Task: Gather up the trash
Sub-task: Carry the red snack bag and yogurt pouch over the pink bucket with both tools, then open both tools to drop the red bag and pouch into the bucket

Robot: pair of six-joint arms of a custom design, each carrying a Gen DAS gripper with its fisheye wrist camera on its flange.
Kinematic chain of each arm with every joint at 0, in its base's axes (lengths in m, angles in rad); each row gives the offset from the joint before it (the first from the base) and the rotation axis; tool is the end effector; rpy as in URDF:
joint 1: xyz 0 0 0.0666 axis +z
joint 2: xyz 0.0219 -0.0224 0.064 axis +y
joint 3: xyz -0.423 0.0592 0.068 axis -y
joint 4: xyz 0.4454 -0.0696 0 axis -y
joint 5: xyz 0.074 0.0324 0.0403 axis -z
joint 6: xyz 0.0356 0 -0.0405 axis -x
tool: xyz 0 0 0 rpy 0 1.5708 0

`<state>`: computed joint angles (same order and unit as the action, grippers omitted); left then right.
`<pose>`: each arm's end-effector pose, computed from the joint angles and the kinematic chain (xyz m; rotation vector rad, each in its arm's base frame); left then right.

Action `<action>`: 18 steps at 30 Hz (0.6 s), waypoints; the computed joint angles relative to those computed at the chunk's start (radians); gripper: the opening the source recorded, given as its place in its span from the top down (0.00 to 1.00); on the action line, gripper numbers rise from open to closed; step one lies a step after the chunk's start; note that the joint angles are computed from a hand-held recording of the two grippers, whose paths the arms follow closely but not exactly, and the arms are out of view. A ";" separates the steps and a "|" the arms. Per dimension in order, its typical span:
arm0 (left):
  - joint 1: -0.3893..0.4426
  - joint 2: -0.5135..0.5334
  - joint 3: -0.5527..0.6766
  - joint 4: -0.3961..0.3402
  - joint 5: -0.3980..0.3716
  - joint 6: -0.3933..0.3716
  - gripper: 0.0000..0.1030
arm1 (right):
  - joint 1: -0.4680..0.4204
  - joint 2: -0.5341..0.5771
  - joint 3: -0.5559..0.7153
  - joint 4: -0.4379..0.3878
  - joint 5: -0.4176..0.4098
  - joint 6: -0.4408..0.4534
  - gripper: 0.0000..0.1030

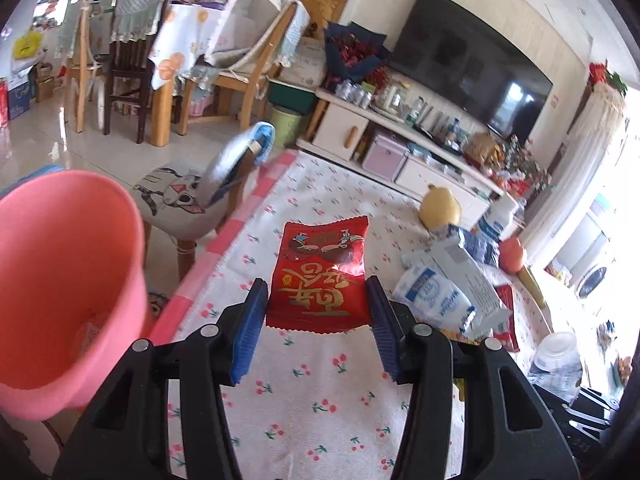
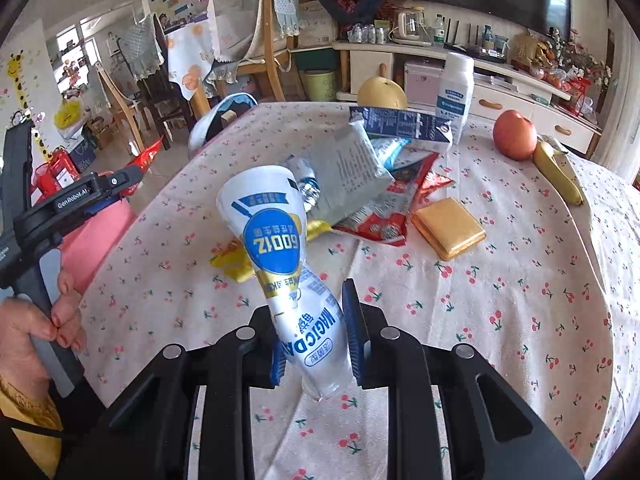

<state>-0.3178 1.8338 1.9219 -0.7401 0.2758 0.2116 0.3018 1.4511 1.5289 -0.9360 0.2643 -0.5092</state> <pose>0.6876 -0.2368 0.4947 0.2742 2.2433 -0.5938 0.5315 0.1553 0.5112 0.3646 2.3625 0.0589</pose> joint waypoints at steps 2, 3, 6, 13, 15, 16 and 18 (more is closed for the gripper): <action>0.015 -0.008 -0.008 0.018 -0.010 0.027 0.50 | 0.014 0.022 0.044 0.012 -0.017 0.004 0.75; 0.026 -0.011 -0.011 0.029 -0.012 0.050 0.50 | 0.023 0.036 0.069 0.018 -0.028 0.010 0.75; 0.054 -0.024 -0.027 0.057 -0.046 0.113 0.50 | 0.043 0.098 0.164 0.030 -0.077 0.039 0.75; 0.127 -0.022 -0.029 0.063 -0.176 0.292 0.49 | 0.101 0.322 0.474 -0.003 -0.213 0.098 0.75; 0.148 -0.012 -0.017 0.035 -0.225 0.340 0.49 | 0.115 0.398 0.582 -0.031 -0.245 0.109 0.75; 0.157 -0.006 -0.008 0.020 -0.243 0.356 0.49 | 0.120 0.438 0.640 -0.048 -0.262 0.115 0.75; 0.175 0.004 0.005 -0.005 -0.264 0.389 0.49 | 0.129 0.529 0.775 -0.088 -0.299 0.123 0.75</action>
<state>-0.1429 1.8383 1.9273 -0.7449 0.0117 0.6010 0.4308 1.9804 2.3043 -1.0243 -0.0343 -0.3859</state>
